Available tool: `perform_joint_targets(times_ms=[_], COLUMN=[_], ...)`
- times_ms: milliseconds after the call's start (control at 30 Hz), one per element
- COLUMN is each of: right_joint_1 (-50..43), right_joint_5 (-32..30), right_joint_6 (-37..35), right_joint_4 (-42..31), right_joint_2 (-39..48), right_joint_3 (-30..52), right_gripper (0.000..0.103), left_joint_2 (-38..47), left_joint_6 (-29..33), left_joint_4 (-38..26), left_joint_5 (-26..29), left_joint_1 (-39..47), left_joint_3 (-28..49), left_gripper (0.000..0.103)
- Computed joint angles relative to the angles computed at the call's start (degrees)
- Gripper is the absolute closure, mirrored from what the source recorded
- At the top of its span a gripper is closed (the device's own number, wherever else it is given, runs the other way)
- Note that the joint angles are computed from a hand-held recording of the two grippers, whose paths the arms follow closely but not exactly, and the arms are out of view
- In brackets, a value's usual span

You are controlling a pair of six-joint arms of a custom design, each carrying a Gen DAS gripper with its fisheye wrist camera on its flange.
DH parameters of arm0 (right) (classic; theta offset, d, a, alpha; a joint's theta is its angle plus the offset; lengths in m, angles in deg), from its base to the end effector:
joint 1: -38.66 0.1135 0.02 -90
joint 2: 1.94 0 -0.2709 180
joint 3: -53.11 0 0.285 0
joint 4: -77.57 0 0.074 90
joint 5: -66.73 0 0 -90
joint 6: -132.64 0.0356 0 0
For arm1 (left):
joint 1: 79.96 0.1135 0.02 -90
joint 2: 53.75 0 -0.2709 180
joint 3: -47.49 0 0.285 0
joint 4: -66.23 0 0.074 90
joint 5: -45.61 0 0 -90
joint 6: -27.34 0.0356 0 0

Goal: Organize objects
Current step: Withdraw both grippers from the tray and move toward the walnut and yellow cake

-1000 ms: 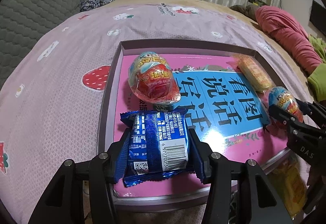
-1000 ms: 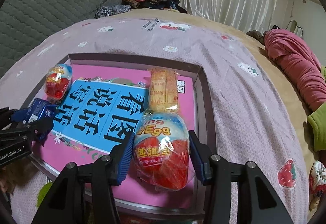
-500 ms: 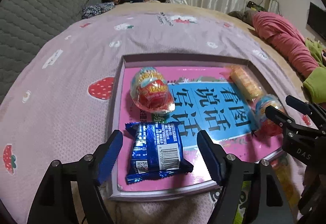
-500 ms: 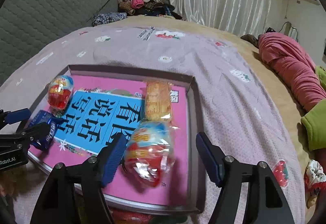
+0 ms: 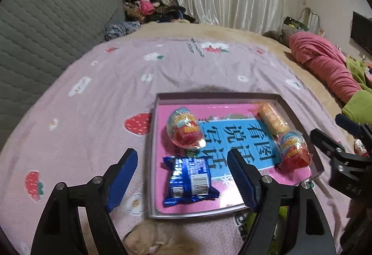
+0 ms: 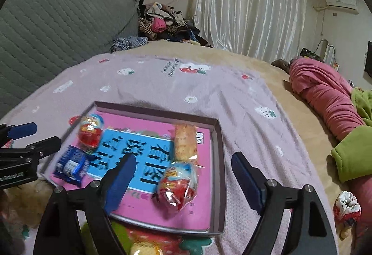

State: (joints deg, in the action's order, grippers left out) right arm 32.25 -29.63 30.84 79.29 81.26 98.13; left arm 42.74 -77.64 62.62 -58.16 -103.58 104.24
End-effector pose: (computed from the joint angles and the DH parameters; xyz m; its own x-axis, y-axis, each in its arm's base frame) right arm 0.2985 -0.0296 0.1413 -0.5827 -0.1391 -0.8007 -0.0988 0.9901 -0.1000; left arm 0.3229 -0.1320 0.1259 -0.6672 0.0177 -0.7447 0.0602 0.9977 -0.0301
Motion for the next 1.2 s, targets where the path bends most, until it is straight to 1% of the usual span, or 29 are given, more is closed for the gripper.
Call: perform_joint_targets(times_ms=[100, 167, 300, 400, 433, 467, 600, 833, 933, 1033, 1200], right_joint_1=[-0.2, 0.1, 0.6, 0.1, 0.2, 0.3, 1.4, 0.9, -1.0, -2.0, -1.3], right_joint_5=[-0.9, 0.0, 1.2, 0.1, 0.3, 0.5, 3.7, 3.3, 0.2, -1.3, -0.5], right_joint_6=[-0.1, 0.0, 0.0, 0.1, 0.0, -0.3, -1.0, -0.7, -0.4, -0.4, -0.7], right_joint_4=[-2.7, -4.1, -9.0, -15.7, -18.3, -20.2, -27.4, -40.5, -45.7, -50.6, -56.4], right_joint_2=[-6.7, -11.5, -21.2, -27.8, -30.2, -32.0, -39.6, -51.2, -54.6, -57.2, -60.5], right_joint_3=[-2.6, -4.8, -7.8, -8.2, -8.1, -8.0, -7.3, -4.0, -1.5, 1.2, 4.4], right_gripper=[0.018, 0.011, 0.01, 0.01, 0.01, 0.01, 0.01, 0.009, 0.009, 0.009, 0.007], left_joint_2=[-4.5, -7.8, -15.8, -21.4, -22.5, -23.4, -30.0, -41.1, -45.3, -48.8, -53.5], left_joint_6=[0.1, -0.2, -0.8, -2.0, -2.6, -3.2, -4.2, -5.4, -6.1, -7.3, -10.7], left_joint_4=[-0.9, -1.5, -3.7, -6.6, -8.6, -10.5, -17.7, -31.4, -37.0, -42.5, -51.2], left_joint_5=[-3.5, -3.9, -5.1, -6.3, -6.3, -6.4, -8.5, -12.1, -13.4, -16.5, -20.4], left_joint_1=[-0.7, -1.0, -2.5, -4.0, -4.5, -5.0, -7.9, -10.9, -12.5, -15.1, -20.6], left_joint_3=[-2.5, -4.4, -8.2, -9.7, -9.3, -8.6, -8.1, -5.6, -3.9, -2.3, -0.3], left_gripper=[0.022, 0.022, 0.022, 0.021, 0.016, 0.015, 0.014, 0.014, 0.014, 0.014, 0.014])
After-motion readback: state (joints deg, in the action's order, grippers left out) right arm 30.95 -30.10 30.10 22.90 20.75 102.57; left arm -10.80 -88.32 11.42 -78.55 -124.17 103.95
